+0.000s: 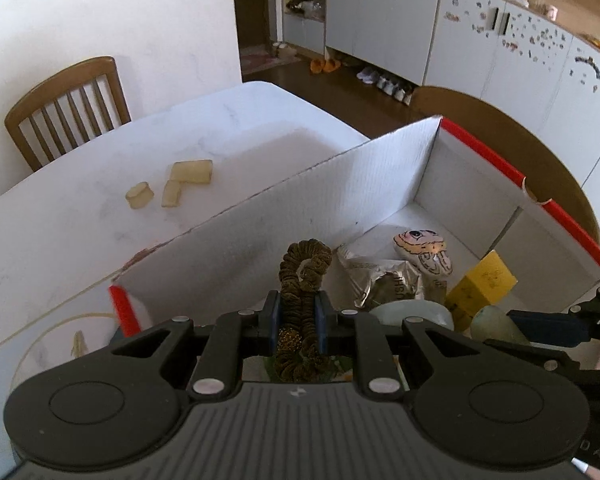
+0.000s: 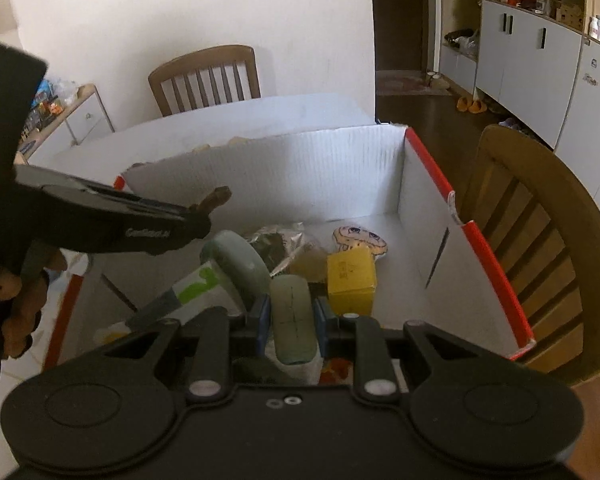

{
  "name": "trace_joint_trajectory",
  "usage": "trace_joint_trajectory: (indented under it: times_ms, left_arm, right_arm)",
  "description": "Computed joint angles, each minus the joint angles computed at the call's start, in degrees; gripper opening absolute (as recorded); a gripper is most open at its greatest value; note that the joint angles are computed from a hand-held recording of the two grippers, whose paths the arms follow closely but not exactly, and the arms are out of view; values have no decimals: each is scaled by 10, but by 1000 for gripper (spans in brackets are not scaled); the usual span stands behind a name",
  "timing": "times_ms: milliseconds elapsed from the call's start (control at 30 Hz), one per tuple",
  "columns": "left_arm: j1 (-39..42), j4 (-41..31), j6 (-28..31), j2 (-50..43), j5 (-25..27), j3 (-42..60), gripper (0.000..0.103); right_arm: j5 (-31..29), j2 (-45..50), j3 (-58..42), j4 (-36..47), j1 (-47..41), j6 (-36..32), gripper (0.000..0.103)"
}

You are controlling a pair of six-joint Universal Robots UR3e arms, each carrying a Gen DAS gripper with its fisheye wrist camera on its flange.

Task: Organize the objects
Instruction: 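Carry the scrunchie and pale green stick with both grippers into the red-edged box, then open the left gripper to drop the scrunchie while the right releases the stick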

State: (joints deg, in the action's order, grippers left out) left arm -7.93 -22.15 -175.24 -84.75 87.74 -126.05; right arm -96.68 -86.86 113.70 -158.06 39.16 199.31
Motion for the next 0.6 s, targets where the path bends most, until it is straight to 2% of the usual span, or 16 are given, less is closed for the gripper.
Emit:
trace_joint_trajectory:
  times_ms: [167,333,600]
  left_arm:
    - [-1,2,-4,-38,-1,19,17]
    - [11,-54,4,-54,-22,50,17]
    - [9,-80,-4,-54,-18,64,17]
  right_arm:
    - [-8,28,-10,-6,-1,-12,21]
    - [2,34,-15,1,-2,-31,21]
    - [22,16,-10,16,-15,-32,23]
